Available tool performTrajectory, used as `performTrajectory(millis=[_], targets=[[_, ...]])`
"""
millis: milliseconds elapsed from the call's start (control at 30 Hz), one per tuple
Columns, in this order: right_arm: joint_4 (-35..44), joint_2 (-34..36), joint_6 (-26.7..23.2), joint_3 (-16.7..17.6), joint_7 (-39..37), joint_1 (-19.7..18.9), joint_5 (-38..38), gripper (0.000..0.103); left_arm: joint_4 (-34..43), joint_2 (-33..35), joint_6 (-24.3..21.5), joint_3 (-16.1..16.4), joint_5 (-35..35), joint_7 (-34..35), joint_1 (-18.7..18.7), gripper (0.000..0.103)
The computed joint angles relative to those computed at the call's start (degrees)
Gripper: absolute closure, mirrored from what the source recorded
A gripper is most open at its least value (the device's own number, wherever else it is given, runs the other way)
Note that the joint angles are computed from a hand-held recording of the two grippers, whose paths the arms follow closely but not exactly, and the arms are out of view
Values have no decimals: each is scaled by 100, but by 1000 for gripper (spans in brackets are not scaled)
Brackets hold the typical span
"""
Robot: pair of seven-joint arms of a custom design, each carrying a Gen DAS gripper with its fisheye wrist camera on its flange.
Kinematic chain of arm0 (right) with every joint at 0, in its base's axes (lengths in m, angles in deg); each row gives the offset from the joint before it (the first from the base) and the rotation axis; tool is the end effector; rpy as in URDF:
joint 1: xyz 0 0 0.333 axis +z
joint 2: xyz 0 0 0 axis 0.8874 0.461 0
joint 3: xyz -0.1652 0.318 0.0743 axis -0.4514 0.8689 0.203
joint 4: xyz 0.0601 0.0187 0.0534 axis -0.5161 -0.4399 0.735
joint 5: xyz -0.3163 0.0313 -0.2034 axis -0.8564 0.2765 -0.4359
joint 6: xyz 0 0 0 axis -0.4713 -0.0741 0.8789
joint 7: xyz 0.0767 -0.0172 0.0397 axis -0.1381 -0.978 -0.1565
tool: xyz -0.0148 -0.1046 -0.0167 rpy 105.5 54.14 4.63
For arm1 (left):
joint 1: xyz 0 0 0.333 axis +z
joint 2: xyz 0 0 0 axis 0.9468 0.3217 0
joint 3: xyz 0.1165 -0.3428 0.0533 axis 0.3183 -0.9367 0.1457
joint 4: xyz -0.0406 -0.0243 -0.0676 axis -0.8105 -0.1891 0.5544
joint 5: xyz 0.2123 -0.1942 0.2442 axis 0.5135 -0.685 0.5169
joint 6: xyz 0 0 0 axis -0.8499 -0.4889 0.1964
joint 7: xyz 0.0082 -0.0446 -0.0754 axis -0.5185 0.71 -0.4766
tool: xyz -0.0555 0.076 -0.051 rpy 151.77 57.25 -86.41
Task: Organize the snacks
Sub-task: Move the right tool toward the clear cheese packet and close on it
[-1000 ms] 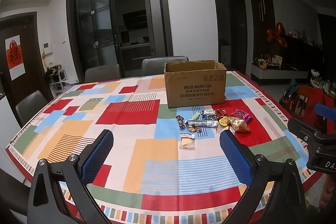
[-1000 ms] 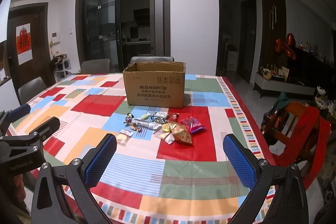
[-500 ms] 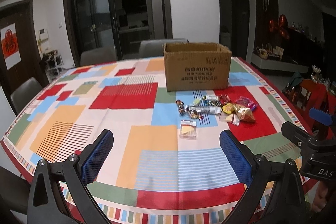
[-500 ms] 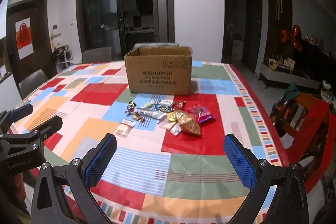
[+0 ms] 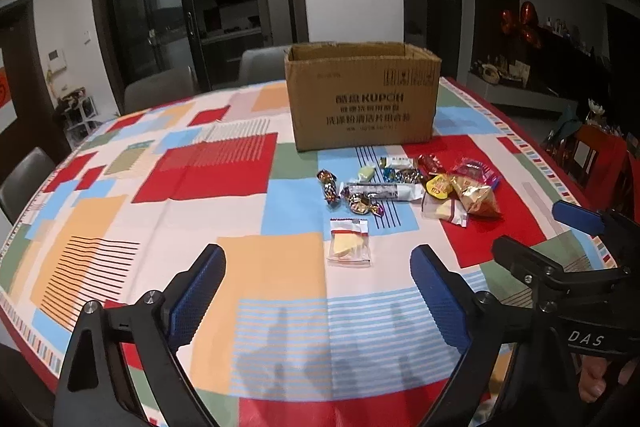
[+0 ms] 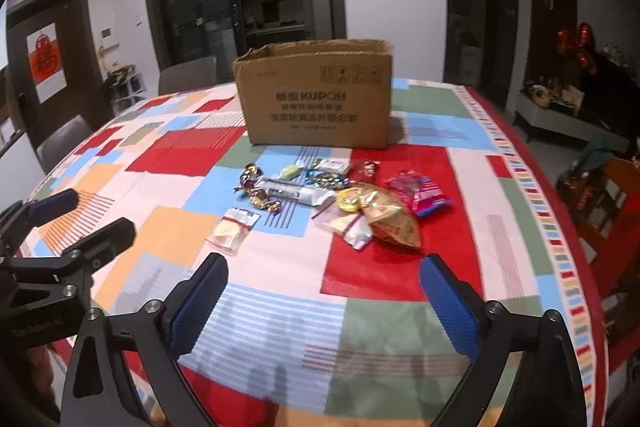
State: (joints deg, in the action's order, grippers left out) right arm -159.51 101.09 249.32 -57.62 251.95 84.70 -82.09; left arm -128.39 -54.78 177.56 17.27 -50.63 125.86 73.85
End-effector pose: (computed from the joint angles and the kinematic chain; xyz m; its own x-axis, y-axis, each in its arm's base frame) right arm 0.6539 0.2177 0.4460 -0.1783 -0.9820 -0.0631 -0.6285 0.1630 -0.7605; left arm 0.7087 -0.1071 0.4626 -0.4162 -0.9069 -0.0653 -0.5630 0.3134 -0.7647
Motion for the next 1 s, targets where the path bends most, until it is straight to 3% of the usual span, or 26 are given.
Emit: performTrajectory(millis=[200, 500, 1000], targets=[[374, 411, 101, 195, -906, -258, 754, 12, 512, 377, -361, 348, 263, -358, -307, 16], [673, 856, 69, 355, -2251, -465, 2078, 18, 1157, 897, -833, 532, 614, -685, -510, 22], [1257, 1379, -326, 199, -3177, -421, 2970, 18, 2096, 1564, -1473, 591, 872, -993, -656, 33]])
